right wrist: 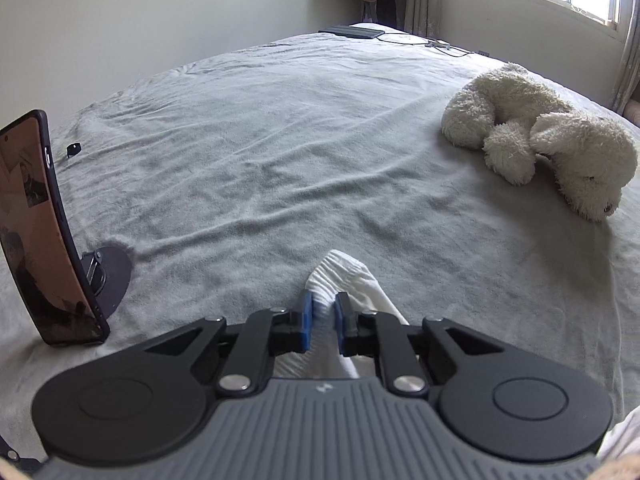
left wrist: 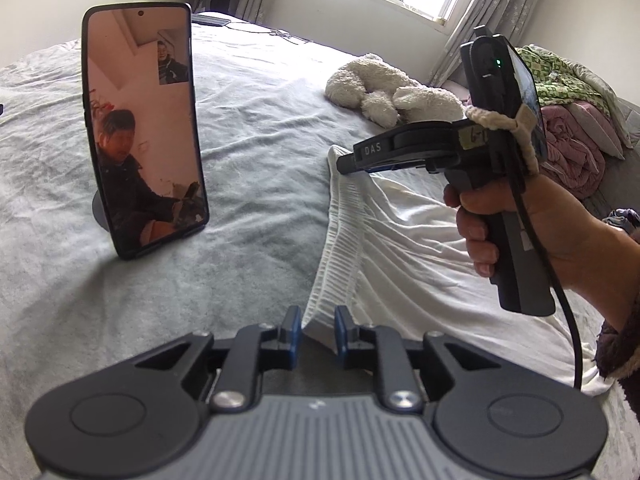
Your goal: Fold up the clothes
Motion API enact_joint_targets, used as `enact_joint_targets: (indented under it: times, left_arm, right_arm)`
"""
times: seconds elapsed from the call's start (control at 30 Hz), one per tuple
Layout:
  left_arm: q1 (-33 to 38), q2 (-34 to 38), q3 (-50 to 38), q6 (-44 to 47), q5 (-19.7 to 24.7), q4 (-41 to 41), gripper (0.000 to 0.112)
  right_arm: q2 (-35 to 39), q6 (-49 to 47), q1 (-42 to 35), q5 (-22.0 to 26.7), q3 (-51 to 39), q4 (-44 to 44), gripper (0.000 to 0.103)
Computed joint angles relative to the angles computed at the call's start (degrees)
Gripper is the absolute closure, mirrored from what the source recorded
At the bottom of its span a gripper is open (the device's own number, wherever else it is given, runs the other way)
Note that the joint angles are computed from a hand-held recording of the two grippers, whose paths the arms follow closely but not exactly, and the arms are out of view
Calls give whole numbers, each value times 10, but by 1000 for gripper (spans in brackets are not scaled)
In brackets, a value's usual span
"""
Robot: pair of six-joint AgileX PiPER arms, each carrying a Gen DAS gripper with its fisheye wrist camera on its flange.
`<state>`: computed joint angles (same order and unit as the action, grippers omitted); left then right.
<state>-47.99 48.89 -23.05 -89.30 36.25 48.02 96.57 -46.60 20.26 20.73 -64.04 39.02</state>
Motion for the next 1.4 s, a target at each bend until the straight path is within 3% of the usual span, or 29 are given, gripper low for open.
enact_joint_targets:
  times: [0.17, 0.23, 0.3, 0.4, 0.53, 0.6, 0.7, 0.87, 0.93, 1.13, 1.23, 1.4]
  left_arm:
    - [-77, -3, -3, -132, 85, 110, 93]
    - [-65, 0, -6, -129, 65, 126, 93]
    - [-30, 9, -3, -115, 2, 135, 93]
    - [8, 54, -12, -70, -58, 112, 93]
    - [22, 106, -37, -12, -43, 55, 93]
    - [32, 98, -49, 21, -38, 11, 93]
    - [30, 83, -70, 61, -20, -35, 89]
    - [-42, 101, -159, 101, 61, -55, 77]
    - [-62, 123, -201, 116, 75, -68, 70]
    - [-128, 230, -328, 133, 109, -88, 66]
    - [-156, 294, -386, 132, 109, -107, 66]
    - [-193, 387, -450, 110, 71, -112, 66]
  right_arm:
    - [26, -17, 5, -7, -12, 23, 88]
    - [35, -32, 6, -7, -15, 34, 83]
    - [39, -41, 5, 0, -20, 39, 75]
    - [33, -68, -22, 55, -32, 73, 70]
    - [8, -77, -80, 122, -21, 115, 66]
    - [-14, -75, -114, 157, -8, 111, 66]
    - [-66, -105, -184, 201, 29, 111, 63]
    - [-128, -133, -337, 293, 64, 99, 60]
    - [-146, -152, -404, 329, 71, 99, 59]
    - [-158, -242, -632, 431, 59, 103, 51]
    - [-144, -283, -722, 452, 44, 100, 51]
    - [-95, -320, -830, 463, 8, 103, 51]
